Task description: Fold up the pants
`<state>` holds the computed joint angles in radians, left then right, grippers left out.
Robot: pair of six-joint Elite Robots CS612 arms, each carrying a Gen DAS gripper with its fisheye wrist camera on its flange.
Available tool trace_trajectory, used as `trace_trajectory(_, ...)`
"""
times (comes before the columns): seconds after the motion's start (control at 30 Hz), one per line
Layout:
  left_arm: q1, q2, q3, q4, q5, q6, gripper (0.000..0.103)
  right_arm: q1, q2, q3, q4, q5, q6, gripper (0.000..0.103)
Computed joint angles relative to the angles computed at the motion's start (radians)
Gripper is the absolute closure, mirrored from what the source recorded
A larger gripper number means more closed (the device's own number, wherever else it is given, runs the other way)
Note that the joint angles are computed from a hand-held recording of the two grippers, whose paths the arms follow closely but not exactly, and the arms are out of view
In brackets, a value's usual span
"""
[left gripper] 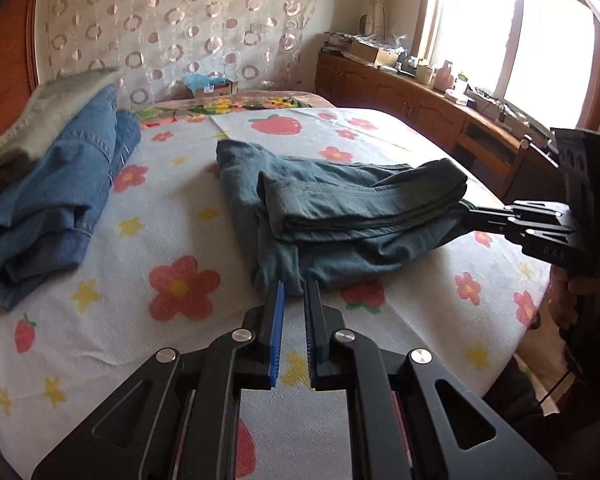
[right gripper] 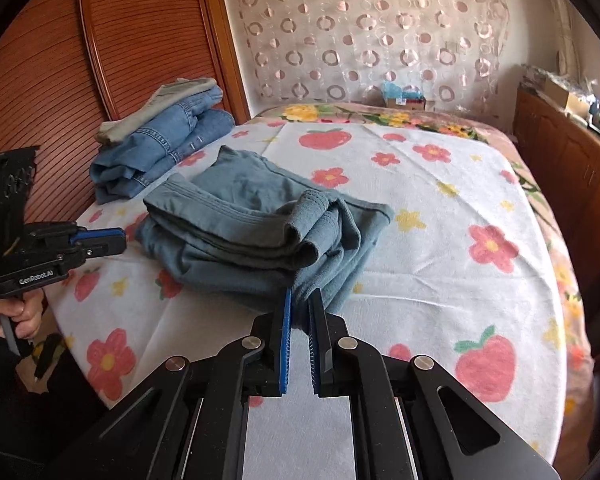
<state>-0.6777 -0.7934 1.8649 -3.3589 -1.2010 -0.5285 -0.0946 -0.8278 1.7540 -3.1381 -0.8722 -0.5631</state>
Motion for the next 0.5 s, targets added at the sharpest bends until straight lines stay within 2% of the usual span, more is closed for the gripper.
trace_trajectory(0.13, 0.007, 0.004, -0.027, 0.047, 0.0, 0.01, 0.089, 0.01, 0.002, -0.007, 0.016, -0.035, -0.019, 0.094)
trace_trajectory(0.17, 0.008, 0.004, -0.032, 0.059, 0.001, 0.011, 0.086, 0.012, 0.002, -0.006, 0.011, -0.045, -0.02, 0.088)
trace_trajectory(0.27, 0.016, 0.012, -0.064, 0.126, 0.014, 0.032, 0.071, 0.016, 0.003, -0.007, 0.001, -0.047, -0.027, 0.078)
trace_trajectory(0.3, 0.017, 0.015, -0.073, 0.148, 0.024, 0.038, 0.061, 0.018, 0.004, -0.009, 0.0, -0.049, -0.033, 0.073)
trace_trajectory(0.33, 0.019, 0.02, -0.085, 0.17, 0.03, 0.05, 0.057, 0.021, 0.004, -0.012, 0.002, -0.059, -0.043, 0.07)
trace_trajectory(0.37, 0.022, 0.023, -0.09, 0.179, 0.026, 0.058, 0.057, 0.023, 0.005, -0.017, 0.01, -0.07, -0.053, 0.067)
trace_trajectory(0.5, 0.037, 0.033, -0.115, 0.22, 0.004, 0.064, 0.057, 0.041, 0.011, -0.044, 0.044, -0.123, -0.094, 0.066)
